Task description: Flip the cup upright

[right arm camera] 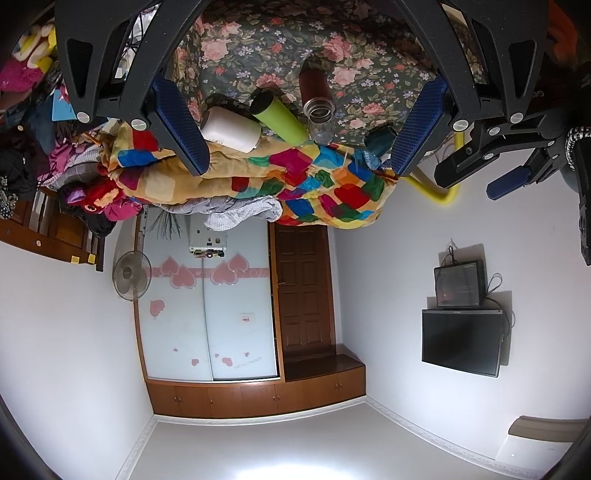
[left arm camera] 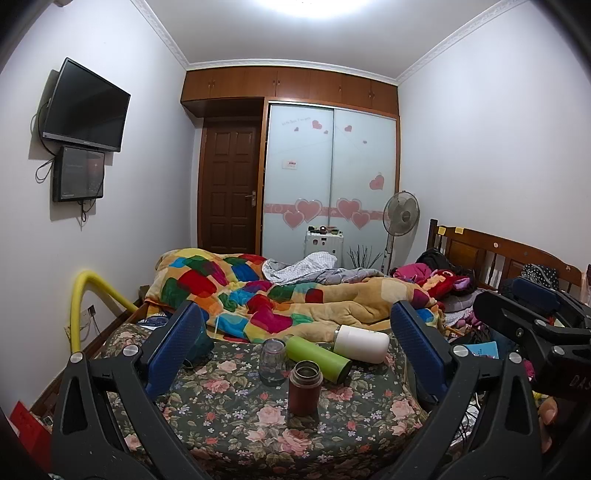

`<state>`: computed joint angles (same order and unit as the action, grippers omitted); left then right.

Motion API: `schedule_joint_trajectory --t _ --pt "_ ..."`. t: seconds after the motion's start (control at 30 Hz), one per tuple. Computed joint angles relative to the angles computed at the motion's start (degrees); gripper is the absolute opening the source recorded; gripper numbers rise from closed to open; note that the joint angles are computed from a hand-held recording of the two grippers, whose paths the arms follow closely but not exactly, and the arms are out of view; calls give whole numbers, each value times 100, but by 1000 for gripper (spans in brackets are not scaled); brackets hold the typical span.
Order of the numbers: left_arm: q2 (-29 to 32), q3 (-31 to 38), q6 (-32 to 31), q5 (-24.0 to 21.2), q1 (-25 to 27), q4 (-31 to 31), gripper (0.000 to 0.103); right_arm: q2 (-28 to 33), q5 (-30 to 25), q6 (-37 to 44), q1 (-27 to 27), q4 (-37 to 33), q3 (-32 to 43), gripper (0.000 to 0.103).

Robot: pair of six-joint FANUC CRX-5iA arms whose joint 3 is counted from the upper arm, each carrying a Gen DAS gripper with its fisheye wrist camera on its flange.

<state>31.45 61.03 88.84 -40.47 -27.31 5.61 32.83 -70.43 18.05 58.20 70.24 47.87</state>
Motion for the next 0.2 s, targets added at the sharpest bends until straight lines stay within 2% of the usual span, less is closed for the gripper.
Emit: schedule_joint_trajectory --t 0.2 --pt "24 29 44 -38 27 -57 103 183 -63 172 0 -87 307 98"
